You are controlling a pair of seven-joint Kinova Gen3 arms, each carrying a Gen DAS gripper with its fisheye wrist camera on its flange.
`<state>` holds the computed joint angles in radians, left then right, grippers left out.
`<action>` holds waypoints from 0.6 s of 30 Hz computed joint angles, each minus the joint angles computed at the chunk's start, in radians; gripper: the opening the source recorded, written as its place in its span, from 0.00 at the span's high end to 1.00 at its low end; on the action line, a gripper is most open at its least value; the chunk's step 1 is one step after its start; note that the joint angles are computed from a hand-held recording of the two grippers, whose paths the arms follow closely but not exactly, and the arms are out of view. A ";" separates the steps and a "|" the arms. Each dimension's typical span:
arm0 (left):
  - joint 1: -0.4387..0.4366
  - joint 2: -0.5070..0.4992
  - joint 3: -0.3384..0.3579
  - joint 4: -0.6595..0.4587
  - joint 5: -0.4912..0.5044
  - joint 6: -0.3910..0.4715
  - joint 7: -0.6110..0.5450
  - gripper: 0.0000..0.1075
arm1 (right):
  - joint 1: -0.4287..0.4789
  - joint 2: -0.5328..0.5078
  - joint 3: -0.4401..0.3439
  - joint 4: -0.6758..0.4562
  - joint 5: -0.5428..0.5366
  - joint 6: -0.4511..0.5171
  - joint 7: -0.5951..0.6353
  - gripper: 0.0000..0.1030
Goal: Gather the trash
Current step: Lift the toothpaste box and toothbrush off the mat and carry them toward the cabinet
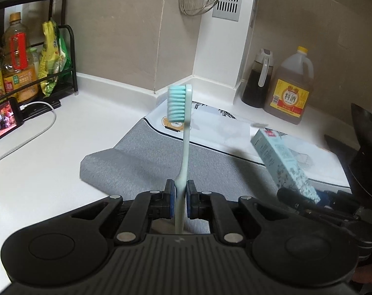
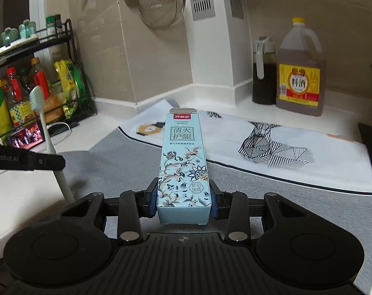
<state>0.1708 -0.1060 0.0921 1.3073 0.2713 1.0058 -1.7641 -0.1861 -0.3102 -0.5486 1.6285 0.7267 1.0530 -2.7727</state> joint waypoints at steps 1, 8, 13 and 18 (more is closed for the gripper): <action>0.000 -0.013 -0.003 0.009 0.001 0.003 -0.004 0.91 | -0.001 -0.010 -0.008 0.002 0.005 0.004 -0.005 0.60; 0.003 -0.118 -0.043 0.084 0.028 0.038 -0.053 0.91 | 0.014 -0.103 -0.051 0.016 -0.057 -0.017 0.026 0.60; 0.007 -0.211 -0.076 0.170 0.034 0.048 -0.103 0.91 | 0.030 -0.181 -0.093 0.023 -0.149 0.002 0.071 0.60; 0.015 -0.298 -0.100 0.251 0.020 0.072 -0.132 0.91 | 0.067 -0.251 -0.144 0.029 -0.256 0.038 0.094 0.60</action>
